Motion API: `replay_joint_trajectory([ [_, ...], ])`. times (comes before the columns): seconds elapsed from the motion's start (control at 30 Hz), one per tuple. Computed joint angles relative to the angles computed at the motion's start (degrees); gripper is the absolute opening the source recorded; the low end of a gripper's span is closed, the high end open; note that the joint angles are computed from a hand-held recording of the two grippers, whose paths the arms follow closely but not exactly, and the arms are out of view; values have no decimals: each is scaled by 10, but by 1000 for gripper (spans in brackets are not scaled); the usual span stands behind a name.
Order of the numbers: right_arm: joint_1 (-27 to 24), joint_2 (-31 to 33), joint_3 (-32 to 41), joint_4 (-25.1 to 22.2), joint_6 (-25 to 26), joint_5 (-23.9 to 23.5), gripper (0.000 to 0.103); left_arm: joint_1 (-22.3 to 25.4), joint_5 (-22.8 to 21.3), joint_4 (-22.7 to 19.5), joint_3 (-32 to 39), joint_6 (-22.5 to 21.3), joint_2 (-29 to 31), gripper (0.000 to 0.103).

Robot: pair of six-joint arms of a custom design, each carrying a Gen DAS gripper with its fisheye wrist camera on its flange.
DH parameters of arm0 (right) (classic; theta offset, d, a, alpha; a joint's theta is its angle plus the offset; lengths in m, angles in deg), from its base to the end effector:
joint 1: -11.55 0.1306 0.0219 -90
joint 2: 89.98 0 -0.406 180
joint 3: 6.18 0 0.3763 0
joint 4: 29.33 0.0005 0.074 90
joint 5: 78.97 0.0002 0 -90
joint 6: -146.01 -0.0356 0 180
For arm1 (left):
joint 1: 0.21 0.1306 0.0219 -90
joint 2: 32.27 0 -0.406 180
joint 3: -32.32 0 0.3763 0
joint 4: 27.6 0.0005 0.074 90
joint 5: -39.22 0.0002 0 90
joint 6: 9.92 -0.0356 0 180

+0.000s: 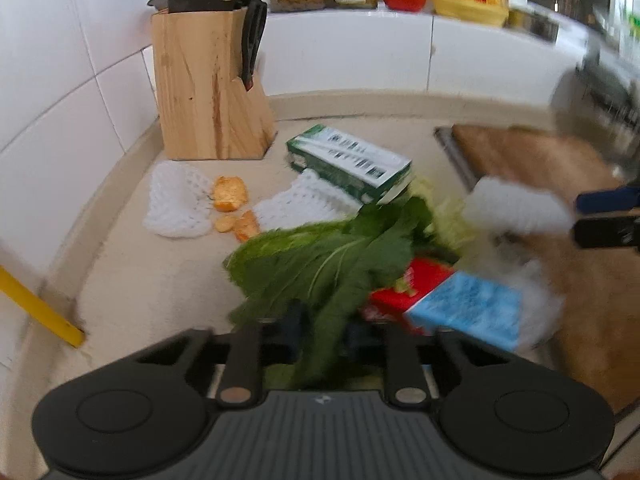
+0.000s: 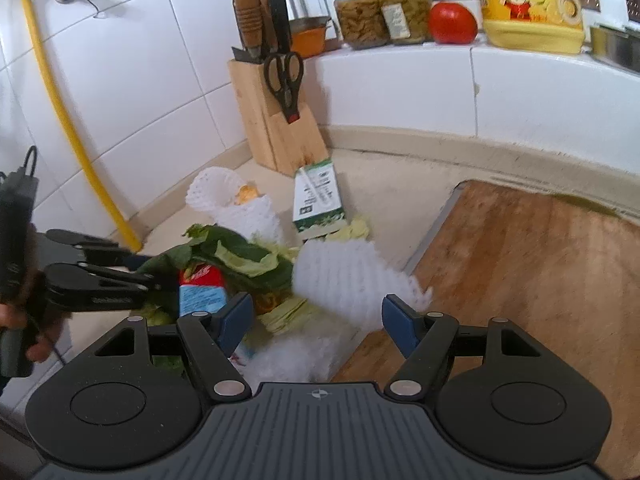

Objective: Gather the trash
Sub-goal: 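Reach the right tool to the white foam net and close on it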

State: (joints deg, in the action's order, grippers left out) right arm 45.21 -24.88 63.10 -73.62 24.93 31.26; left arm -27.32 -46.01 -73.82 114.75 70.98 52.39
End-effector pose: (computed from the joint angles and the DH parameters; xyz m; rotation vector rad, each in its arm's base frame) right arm 0.2637 0.1602 0.4569 0.1343 2.2247 0.2185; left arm 0.3835 -0.2002 0.4381 0.7906 2.2948 -0.2439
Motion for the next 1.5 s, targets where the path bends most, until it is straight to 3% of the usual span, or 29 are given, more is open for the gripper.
replay_joint_trajectory([
  [0.2,-6,-1,7,-13,11,25,78,41,132,9,-22,84,-50,8],
  [0.3,-11,11,10,-25,20,26,78,56,172,19,-33,108,-79,8],
  [0.4,-19,25,14,-33,27,15,78,47,150,26,-29,78,-83,12],
  [0.47,-23,33,17,-34,34,7,78,38,134,20,-15,56,-69,38],
  [0.53,-24,39,20,-33,53,2,82,29,121,28,-11,55,-59,45],
  [0.7,-28,51,22,-25,97,26,83,17,132,19,3,48,-38,45],
  [1.0,-61,84,30,-21,118,-58,83,22,153,24,5,68,-30,47],
  [1.1,-60,100,37,-26,124,-71,77,22,153,26,4,72,-28,47],
  [1.17,-58,108,45,-29,128,-76,59,24,151,24,3,75,-28,47],
  [1.2,-61,111,49,-31,126,-94,42,25,152,24,2,77,-28,47],
  [1.33,-62,101,46,-23,98,-111,29,33,159,23,-7,89,-38,47],
  [1.5,-82,65,26,1,33,-145,28,39,206,15,-26,121,-60,48],
])
